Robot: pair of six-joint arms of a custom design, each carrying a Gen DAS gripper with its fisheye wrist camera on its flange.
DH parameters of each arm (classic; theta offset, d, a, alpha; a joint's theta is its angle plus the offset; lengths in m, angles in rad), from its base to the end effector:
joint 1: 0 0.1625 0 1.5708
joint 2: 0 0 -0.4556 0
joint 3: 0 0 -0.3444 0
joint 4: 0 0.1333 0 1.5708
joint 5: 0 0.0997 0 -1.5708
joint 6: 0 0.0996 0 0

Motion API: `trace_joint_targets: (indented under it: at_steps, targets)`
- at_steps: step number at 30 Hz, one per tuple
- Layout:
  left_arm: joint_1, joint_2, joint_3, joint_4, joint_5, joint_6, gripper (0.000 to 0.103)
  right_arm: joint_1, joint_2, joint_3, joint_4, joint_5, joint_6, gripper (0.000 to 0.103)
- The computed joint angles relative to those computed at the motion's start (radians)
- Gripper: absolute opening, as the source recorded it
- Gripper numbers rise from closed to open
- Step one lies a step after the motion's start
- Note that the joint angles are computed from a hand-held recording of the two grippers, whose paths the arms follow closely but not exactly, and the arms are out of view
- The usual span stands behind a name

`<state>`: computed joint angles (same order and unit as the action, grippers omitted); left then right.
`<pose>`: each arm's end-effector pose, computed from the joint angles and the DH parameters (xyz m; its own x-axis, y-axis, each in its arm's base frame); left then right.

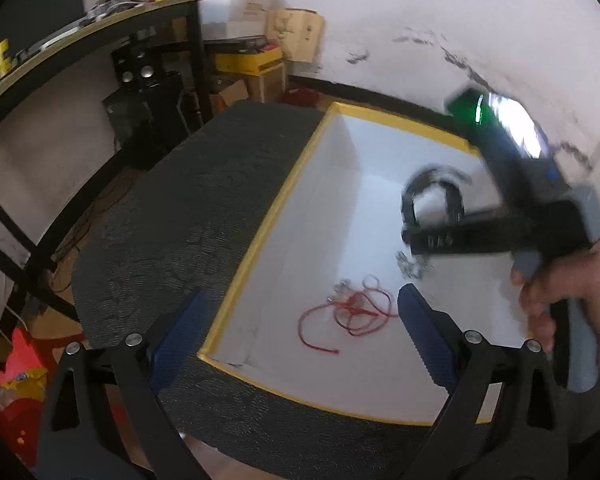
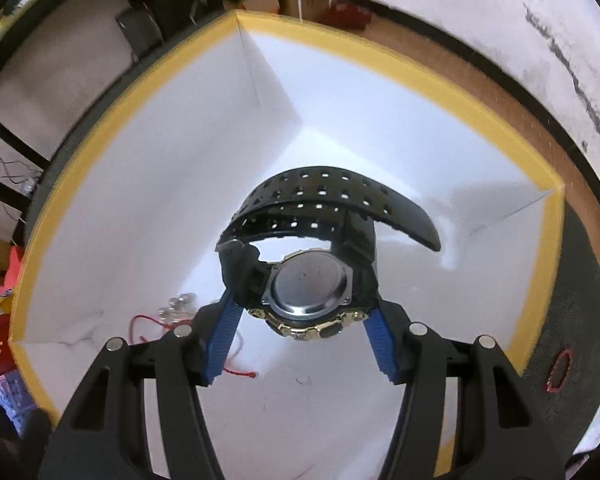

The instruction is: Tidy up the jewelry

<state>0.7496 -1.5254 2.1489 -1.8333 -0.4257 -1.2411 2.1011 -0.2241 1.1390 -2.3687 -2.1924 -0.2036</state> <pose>-0.1248 -0.4222 0.3428 -0.6628 -0.4343 -0.6100 0.1783 0.6997 -0.6918 0.4412 -0.6036 -0.1012 -0.5516 -0.6333 0.5428 -0.6268 0.7441 0.2313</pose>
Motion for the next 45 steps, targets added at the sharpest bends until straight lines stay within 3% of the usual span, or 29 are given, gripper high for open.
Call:
trace_joint_targets:
  at_steps: [6, 12, 13, 15, 20, 23, 25, 30, 33, 35, 39, 41, 45]
  targets:
    - [0.014, -0.036, 0.000, 0.023, -0.001, -0.033, 0.093, -0.008, 0.042, -0.068, 0.105, -0.043, 0.063, 0.058]
    - [0.009, -0.038, -0.008, 0.022, 0.018, -0.068, 0.093, 0.006, 0.046, -0.080, 0.123, -0.054, 0.059, 0.062]
    - [0.009, -0.031, -0.010, 0.009, 0.016, -0.063, 0.093, 0.009, 0.045, -0.077, 0.108, -0.058, 0.043, 0.078]
    - [0.008, -0.019, -0.014, -0.006, 0.018, -0.053, 0.093, 0.016, 0.029, -0.049, 0.054, -0.055, 0.007, 0.090]
    - [-0.004, -0.007, -0.019, -0.012, 0.045, -0.070, 0.093, 0.026, -0.049, 0.029, -0.050, 0.005, -0.029, 0.096]
    - [-0.019, 0.011, -0.019, -0.054, 0.074, -0.067, 0.093, 0.033, -0.147, 0.133, -0.205, 0.050, -0.079, 0.096]
    - [-0.029, 0.033, -0.005, -0.152, 0.091, -0.031, 0.097, 0.034, -0.225, 0.231, -0.337, 0.058, -0.119, 0.096]
    - [-0.055, 0.176, 0.017, -0.551, 0.093, 0.239, 0.097, -0.038, -0.433, 0.551, -0.745, -0.011, -0.189, 0.096]
    - [-0.066, 0.328, -0.018, -0.817, 0.031, 0.462, 0.097, -0.128, -0.532, 0.691, -0.884, -0.037, -0.151, 0.096]
    - [-0.064, 0.406, -0.052, -0.912, -0.027, 0.535, 0.097, -0.177, -0.565, 0.773, -0.955, -0.056, -0.148, 0.096]
    - [-0.054, 0.569, -0.152, -0.979, -0.131, 0.626, 0.097, -0.266, -0.652, 0.872, -1.010, -0.028, -0.187, 0.096]
    - [-0.054, 0.651, -0.201, -0.946, -0.133, 0.663, 0.097, -0.309, -0.672, 0.897, -1.045, 0.004, -0.205, 0.096]
    - [-0.046, 0.752, -0.270, -0.852, -0.142, 0.659, 0.097, -0.382, -0.723, 0.908, -0.960, 0.050, -0.174, 0.096]
